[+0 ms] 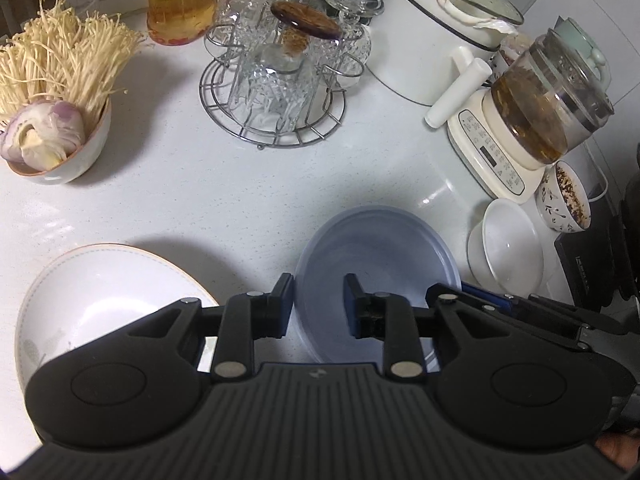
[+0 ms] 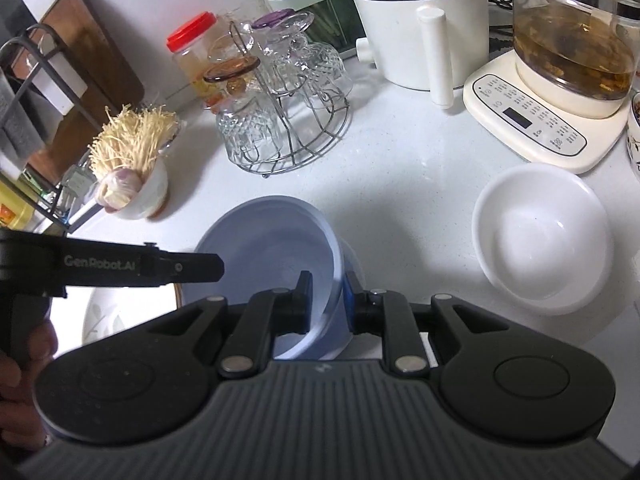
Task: Organize plates and bowls
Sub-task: 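Open both grippers and move them to the white ceramic bowl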
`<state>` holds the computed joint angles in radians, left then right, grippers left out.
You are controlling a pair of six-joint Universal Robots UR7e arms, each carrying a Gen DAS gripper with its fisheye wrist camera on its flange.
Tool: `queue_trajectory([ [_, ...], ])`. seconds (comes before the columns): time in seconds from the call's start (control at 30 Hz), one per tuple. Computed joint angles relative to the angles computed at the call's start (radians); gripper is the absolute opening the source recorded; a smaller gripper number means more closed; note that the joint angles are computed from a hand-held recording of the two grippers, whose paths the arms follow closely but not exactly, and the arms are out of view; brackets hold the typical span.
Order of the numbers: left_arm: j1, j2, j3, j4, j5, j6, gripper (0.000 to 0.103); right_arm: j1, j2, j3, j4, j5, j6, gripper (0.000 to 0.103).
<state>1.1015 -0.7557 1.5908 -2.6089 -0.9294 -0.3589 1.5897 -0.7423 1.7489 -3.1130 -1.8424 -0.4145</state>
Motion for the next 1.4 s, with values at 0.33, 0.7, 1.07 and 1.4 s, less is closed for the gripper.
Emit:
queue_trajectory([
  [0.33,-0.032,-0.055,0.033,-0.05,0.018,0.059,0.048,0.023,-0.031,0.028,-0.099,0.004,0.01,0.051],
  [0.7,-0.074,-0.028,-0.005,-0.173,-0.022,0.155,0.048,0.036,-0.079,0.057,-0.235,0.003,-0.045,0.051],
  [1.07,-0.081,0.027,-0.074,-0.175,-0.059,0.191,0.048,0.02,-0.086,0.046,-0.307,-0.012,-0.043,0.051],
  [1.4,-0.078,0.111,-0.175,-0.103,-0.081,0.184,0.057,-0.032,-0.098,0.022,-0.279,-0.042,0.01,0.051],
])
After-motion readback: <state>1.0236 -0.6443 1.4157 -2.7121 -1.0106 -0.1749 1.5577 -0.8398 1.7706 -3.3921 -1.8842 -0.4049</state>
